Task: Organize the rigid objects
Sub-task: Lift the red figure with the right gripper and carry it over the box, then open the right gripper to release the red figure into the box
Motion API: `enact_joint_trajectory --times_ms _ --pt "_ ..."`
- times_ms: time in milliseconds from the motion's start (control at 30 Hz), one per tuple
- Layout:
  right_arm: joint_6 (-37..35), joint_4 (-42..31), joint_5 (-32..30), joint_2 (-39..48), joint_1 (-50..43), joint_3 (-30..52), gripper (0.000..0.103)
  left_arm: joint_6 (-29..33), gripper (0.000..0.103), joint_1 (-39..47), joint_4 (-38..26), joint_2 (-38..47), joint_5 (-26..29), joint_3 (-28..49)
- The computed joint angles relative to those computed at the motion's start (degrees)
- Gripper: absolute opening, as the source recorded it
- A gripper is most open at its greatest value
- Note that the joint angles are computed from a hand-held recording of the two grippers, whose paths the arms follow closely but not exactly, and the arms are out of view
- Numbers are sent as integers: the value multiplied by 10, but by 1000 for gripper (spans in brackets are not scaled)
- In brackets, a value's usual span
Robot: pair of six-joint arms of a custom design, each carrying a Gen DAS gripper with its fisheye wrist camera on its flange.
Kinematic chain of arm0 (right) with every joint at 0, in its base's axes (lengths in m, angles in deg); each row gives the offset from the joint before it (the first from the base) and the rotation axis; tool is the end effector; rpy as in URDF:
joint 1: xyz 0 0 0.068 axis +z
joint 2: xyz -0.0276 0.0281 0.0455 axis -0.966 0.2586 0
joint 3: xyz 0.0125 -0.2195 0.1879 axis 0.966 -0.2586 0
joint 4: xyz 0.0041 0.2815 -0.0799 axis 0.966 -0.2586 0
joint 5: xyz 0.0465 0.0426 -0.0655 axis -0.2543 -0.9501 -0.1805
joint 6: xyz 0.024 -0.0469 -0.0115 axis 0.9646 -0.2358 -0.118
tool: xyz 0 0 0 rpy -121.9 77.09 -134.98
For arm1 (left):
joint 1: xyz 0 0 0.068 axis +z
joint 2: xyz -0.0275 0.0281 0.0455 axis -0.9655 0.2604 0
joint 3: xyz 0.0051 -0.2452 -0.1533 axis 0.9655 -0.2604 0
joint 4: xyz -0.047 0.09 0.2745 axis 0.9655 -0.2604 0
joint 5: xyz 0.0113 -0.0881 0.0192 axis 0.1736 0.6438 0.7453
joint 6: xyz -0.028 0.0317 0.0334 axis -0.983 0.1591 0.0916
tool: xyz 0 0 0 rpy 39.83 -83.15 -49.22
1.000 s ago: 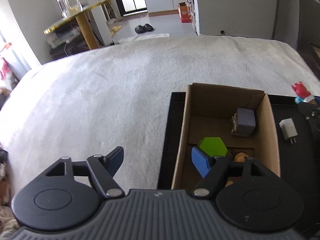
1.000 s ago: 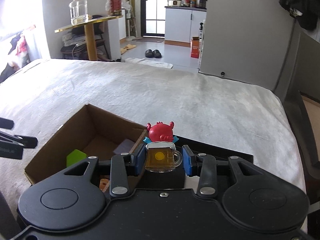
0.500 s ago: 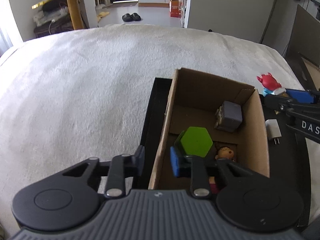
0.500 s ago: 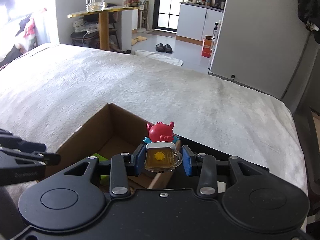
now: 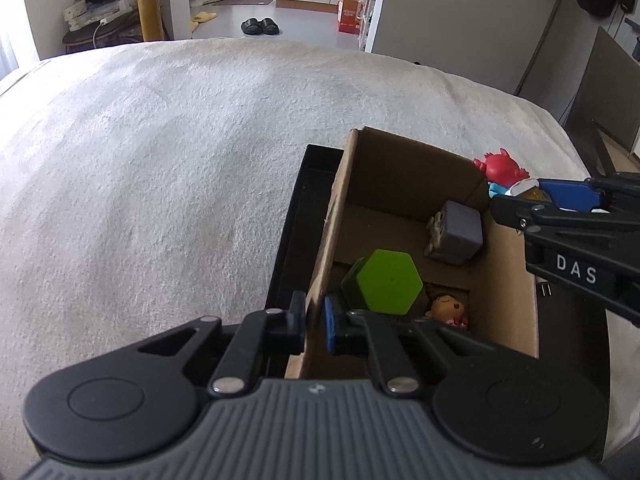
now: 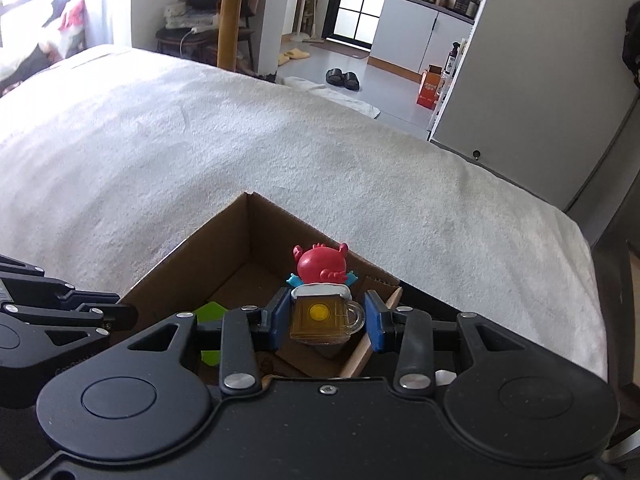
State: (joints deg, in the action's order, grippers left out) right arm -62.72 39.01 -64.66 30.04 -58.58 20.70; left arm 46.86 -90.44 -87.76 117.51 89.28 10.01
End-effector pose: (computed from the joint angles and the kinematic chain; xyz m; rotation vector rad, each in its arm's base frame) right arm 0.2516 0.0625 0.1750 -0.0807 2.3925 -0.2128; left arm 0.2797 -0.0823 0.1476 0.4157 2.5423 -0.2571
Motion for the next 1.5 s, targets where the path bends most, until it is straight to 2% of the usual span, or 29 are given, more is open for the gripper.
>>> enact_joint_trajectory --times_ms 267,367,467,933,1200,1300,1367,1433,1500 --pt "-19 -4 23 42 22 39 39 0 9 12 0 5 20 2" --pt "-26 2 46 54 36 48 43 1 9 16 -1 5 29 3" --pt "-24 -3 47 57 40 51 43 3 9 18 -3 8 32 5" --pt "3 -21 46 3 31 5 48 12 9 10 -13 10 15 13" --pt "12 -7 8 -54 -3 -40 52 22 14 -25 -38 9 -35 24" --pt "12 5 -9 -81 -27 -59 54 25 24 -43 -46 4 -70 28" --pt "10 15 -22 -98 -44 -74 55 26 39 -48 -47 -1 -85 30" --pt "6 23 -35 -114 -62 -87 55 25 48 -55 -46 -7 -101 29" --pt "2 28 -54 -127 -84 -99 55 23 50 -64 -46 -9 -120 33"
